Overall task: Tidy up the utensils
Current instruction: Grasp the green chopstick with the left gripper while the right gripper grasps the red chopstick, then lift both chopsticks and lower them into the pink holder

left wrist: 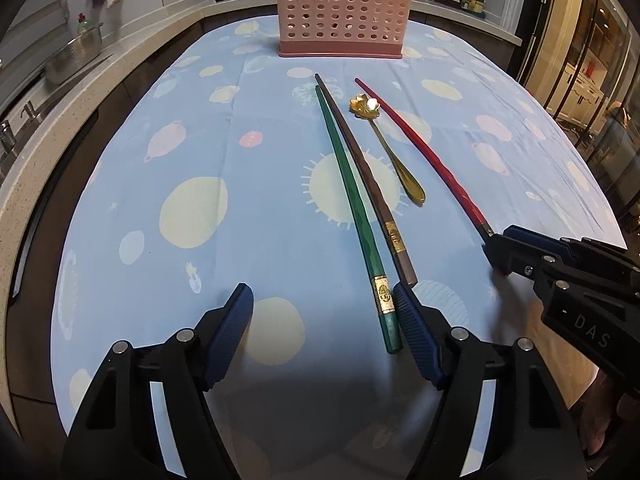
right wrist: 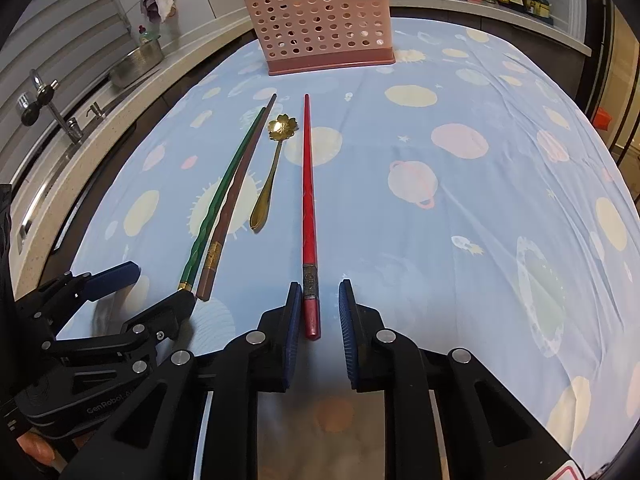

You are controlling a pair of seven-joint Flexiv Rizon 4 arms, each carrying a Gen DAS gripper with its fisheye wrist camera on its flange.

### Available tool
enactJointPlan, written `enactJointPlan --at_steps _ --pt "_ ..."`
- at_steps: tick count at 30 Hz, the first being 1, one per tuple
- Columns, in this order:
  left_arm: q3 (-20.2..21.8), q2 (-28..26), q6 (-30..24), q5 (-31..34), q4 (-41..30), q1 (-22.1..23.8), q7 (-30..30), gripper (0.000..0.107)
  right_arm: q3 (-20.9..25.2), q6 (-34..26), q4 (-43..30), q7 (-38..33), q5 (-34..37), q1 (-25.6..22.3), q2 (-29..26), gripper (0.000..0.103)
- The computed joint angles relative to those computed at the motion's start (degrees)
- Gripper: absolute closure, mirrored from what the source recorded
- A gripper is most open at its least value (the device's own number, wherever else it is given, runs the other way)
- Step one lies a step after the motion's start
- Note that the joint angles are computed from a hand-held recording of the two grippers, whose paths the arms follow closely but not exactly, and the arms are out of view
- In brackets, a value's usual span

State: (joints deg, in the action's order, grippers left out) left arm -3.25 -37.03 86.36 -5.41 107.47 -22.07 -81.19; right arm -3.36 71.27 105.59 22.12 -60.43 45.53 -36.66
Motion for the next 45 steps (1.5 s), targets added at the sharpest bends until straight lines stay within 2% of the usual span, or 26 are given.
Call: enactJointPlan --at_steps 6,9,11,13,15,17,20,30,45 --pt "1.55 -0.08 0.94 0.80 0.09 -1.17 -0.88 0.046 0.28 -0.52 -0.36 -0.74 0.29 0.01 -0.24 0.085" --pt "1.06 -0.15 1.56 0.77 0.17 -0.62 -0.76 0.058 0.33 -1.41 -1.02 -1.75 0.45 0.14 -0.58 0.085" --pt "0.82 -0.11 1.72 0.61 0.22 -0.26 -0.66 0.069 0.32 -1.79 -1.27 -2.14 0.47 0.19 -0.70 0.085" --pt "0.25 -0.02 1.78 0.40 0.35 0.33 -0.34 0.079 0.26 -2.06 -1.29 -2.03 0.43 0.29 -0.69 0.088" --pt "-0.66 0.06 1.68 0.07 0.46 1.17 0.19 0.087 0.10 -1.66 -1.01 -1.33 0.15 0.24 -0.58 0.095" --pt "-1.29 0.11 1.54 -0.20 0.51 1.71 0.66 0.095 -0.19 -1.00 -0.66 -0.34 -0.40 0.20 -0.43 0.095" --pt "-2.01 0.25 1.38 -0.58 0.71 2.32 1.34 0.099 -0.25 -1.10 -0.37 0.50 -0.86 0.21 -0.15 0.096" --pt "-3.25 1.82 1.22 -1.92 1.62 3.56 2.08 0.100 -0.33 -1.17 1.43 6.78 -6.52 -0.49 2.51 0.096" --pt "-7.63 6.30 4.85 -4.66 2.98 7.88 3.63 0.100 4.03 -6.36 1.70 15.18 -18.91 -5.24 7.91 0.096"
